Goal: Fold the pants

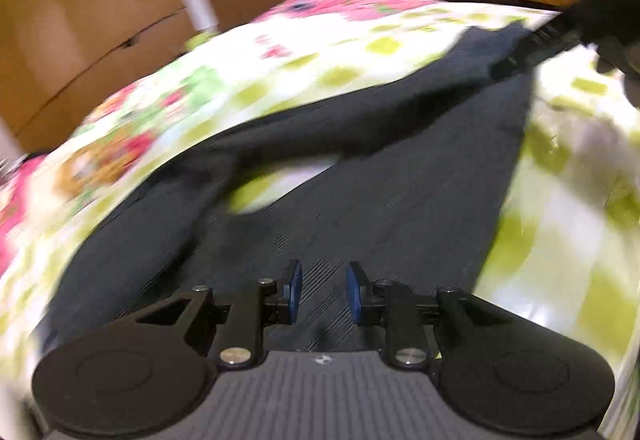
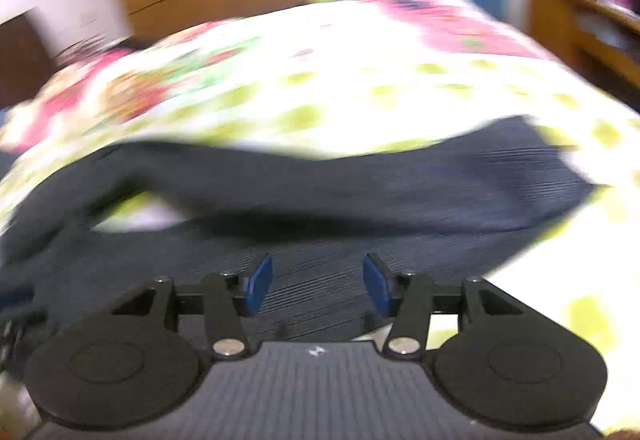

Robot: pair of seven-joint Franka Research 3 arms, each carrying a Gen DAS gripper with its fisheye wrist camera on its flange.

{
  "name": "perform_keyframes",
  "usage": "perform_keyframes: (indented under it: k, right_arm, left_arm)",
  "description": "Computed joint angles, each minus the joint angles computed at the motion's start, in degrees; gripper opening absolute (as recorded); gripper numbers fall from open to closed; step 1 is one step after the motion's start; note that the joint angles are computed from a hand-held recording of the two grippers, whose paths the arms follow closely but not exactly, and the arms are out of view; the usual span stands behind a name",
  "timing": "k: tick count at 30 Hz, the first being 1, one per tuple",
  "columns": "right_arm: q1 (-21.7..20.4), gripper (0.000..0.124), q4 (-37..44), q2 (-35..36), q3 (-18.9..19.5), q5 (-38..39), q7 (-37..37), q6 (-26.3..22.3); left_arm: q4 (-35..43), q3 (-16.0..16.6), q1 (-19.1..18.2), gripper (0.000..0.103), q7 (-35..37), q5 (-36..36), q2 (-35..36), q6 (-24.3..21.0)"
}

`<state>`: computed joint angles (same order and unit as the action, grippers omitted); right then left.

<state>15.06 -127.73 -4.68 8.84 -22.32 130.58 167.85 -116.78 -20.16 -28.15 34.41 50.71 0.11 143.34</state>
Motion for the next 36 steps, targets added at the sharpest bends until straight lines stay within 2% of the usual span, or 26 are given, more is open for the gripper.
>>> perform_keyframes:
  k: [3,5,7,8,9,10,11,12,13,14,15,16,17,19,21,23,25,26,28,30,33,34,35,36]
  right_arm:
    - [-2.2,0.058,1.3,2.4,-2.2,2.1,4.7,0.6]
    - [-2.0,0.059,2.0,4.8,-3.7,8.3,4.4,2.2]
    - [-1.8,0.06,3.0,7.6,-4.1,19.9,-0.3,5.2]
    - [-1.5,0.06,3.9,9.0,-4.5,22.5,-0.9,6.5]
    - [-0.7,0.06,4.3,10.1,-6.3,21.8,0.5,7.8]
    - [1.4,0.06,5.4,11.3,-9.1,18.0,4.2,8.4]
    - [1.6,0.058,6.3,12.2,-10.0,16.1,5.7,9.1]
    - [0.4,0.042,7.3,13.1,-8.9,18.2,3.1,10.2]
    - [-2.3,0.017,8.2,13.7,-5.7,24.4,-3.3,10.7]
    - [-5.6,0.007,10.5,15.4,-1.7,31.9,-10.4,10.4]
    - [-7.5,0.003,14.2,17.7,0.4,35.3,-14.1,9.5]
    - [-7.9,0.003,17.3,19.6,0.4,34.8,-15.0,9.2]
    - [-6.3,0.003,21.1,21.7,-1.5,33.0,-15.7,8.7]
    - [-4.0,0.003,28.0,24.4,-4.1,30.7,-18.4,4.4]
    - [-6.1,0.009,29.0,23.1,-1.4,33.0,-26.5,1.9]
    - [-6.0,0.027,24.2,19.2,-1.6,34.6,-30.7,3.6]
    - [-5.8,0.069,17.4,14.6,-2.4,35.7,-35.0,5.6]
    - [-5.7,0.074,14.9,13.2,-2.9,36.2,-37.3,6.4]
    - [-4.2,0.076,9.8,10.4,-5.7,34.2,-37.3,6.7]
    - [-5.2,0.076,9.5,11.0,-5.4,39.5,-40.6,5.1]
    - [-7.1,0.076,10.9,12.5,-3.3,49.3,-49.5,2.5]
    - [-7.0,0.07,11.3,12.8,-3.1,50.9,-51.7,1.9]
    - [-6.8,0.059,11.8,13.1,-3.1,51.6,-53.6,1.0]
    - [-6.3,0.021,12.8,13.5,-3.5,51.2,-54.0,-1.0]
  left_arm:
    - [9.6,0.4,-1.3,0.039,3.2,1.2,9.6,2.4]
    - [14.3,1.5,-2.8,0.039,5.7,0.8,13.7,3.2]
    - [17.5,2.7,-4.0,0.039,7.6,0.1,16.5,4.2]
    - [18.6,3.3,-4.6,0.039,8.6,-0.4,17.5,4.6]
    - [19.7,3.9,-5.1,0.039,9.5,-0.8,18.5,5.0]
    - [20.1,4.4,-5.5,0.04,10.3,-1.2,19.0,5.4]
    - [21.8,5.0,-6.1,0.04,11.0,-1.4,20.5,5.3]
    - [22.4,5.5,-6.6,0.04,11.6,-1.6,21.1,5.4]
    - [23.0,5.9,-7.1,0.04,11.8,-1.8,21.5,5.3]
    - [23.9,6.4,-7.6,0.04,12.1,-1.9,22.3,5.5]
    - [24.4,6.7,-7.9,0.04,12.4,-2.1,22.7,5.7]
    - [25.2,7.2,-8.2,0.04,12.5,-1.9,23.3,5.8]
    - [26.4,7.7,-8.7,0.04,12.6,-1.6,24.2,6.0]
    - [29.1,8.6,-9.4,0.04,13.5,-1.6,25.9,5.6]
    - [30.4,8.9,-9.2,0.04,14.7,-2.4,26.6,6.8]
    - [30.2,8.9,-8.6,0.043,16.2,-3.8,26.7,8.7]
    - [30.1,9.9,-9.4,0.043,15.7,-2.9,26.8,9.5]
    - [30.3,10.3,-9.8,0.043,15.1,-2.4,26.9,9.5]
    - [30.7,10.4,-10.2,0.043,14.5,-2.9,27.5,9.6]
    - [31.7,9.9,-10.4,0.043,15.3,-4.1,28.2,9.1]
    - [33.6,9.8,-11.5,0.044,16.9,-4.6,29.4,8.0]
    - [34.1,9.8,-11.6,0.044,17.4,-5.0,29.7,7.9]
    - [34.6,9.7,-11.7,0.044,18.0,-5.5,30.0,7.6]
    - [35.2,9.7,-11.9,0.044,18.7,-5.9,30.4,7.2]
